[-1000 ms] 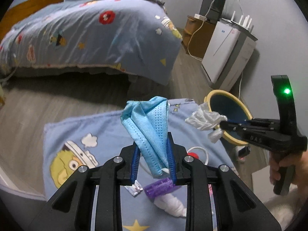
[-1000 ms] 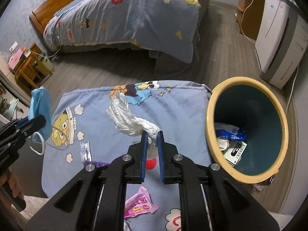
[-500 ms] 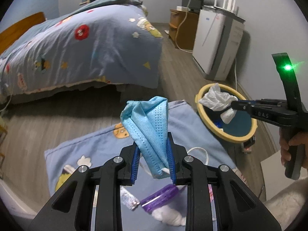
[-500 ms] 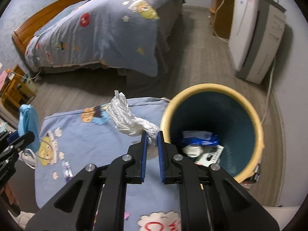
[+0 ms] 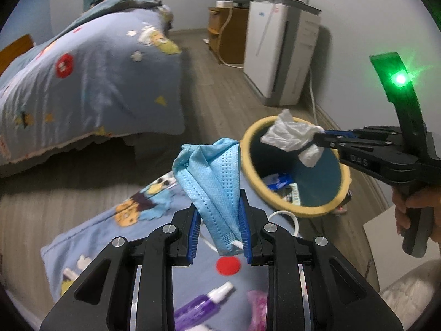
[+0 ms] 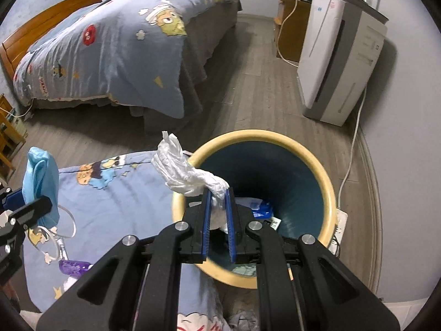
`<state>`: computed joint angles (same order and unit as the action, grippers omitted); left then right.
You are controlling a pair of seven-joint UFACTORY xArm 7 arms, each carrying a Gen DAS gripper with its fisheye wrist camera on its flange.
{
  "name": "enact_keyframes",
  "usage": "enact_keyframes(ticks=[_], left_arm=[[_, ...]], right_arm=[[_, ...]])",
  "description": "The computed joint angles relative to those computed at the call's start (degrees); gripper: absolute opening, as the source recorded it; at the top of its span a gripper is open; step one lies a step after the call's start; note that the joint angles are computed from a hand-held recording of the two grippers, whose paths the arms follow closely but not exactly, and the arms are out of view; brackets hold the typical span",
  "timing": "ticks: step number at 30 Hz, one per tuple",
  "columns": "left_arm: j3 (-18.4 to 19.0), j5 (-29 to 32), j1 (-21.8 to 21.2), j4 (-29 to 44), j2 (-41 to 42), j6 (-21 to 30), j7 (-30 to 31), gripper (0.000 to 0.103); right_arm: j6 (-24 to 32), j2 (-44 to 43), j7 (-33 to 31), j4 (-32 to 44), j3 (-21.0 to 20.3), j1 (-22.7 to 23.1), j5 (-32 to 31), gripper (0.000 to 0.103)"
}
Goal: Collect trash
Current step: 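Carry the tissue and mask over the bin and open both grippers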
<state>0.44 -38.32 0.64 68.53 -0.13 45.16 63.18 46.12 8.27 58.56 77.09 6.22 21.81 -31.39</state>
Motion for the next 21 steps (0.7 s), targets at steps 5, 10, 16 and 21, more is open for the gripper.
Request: enact_keyframes(ticks=[5, 10, 16, 21], left_arm=[[-1.6, 0.2, -1.9, -0.7, 0.2, 0.2, 0.6, 0.027], [-2.7, 0.2, -3.8, -1.2, 1.0, 2.0, 0.2, 0.027], [-4.1, 1.3, -6.1, -3.6, 0.9, 1.2, 1.6, 0.027], [-4.6, 1.7, -7.0, -4.7, 1.7, 1.5, 2.0, 0.027]], right_arm=[[-1.3, -1.2, 0.2, -2.7, -0.7, -1.6, 1.0, 0.01], [-2.5, -3.5, 2.5, -7.2, -1.3, -4.1, 2.7, 0.01], [-4.9, -5.3, 3.1, -12.7, -1.4, -7.4, 6.9, 0.01], [-5.7, -6.0, 3.0, -15.8, -1.7, -9.3, 9.6, 0.01]])
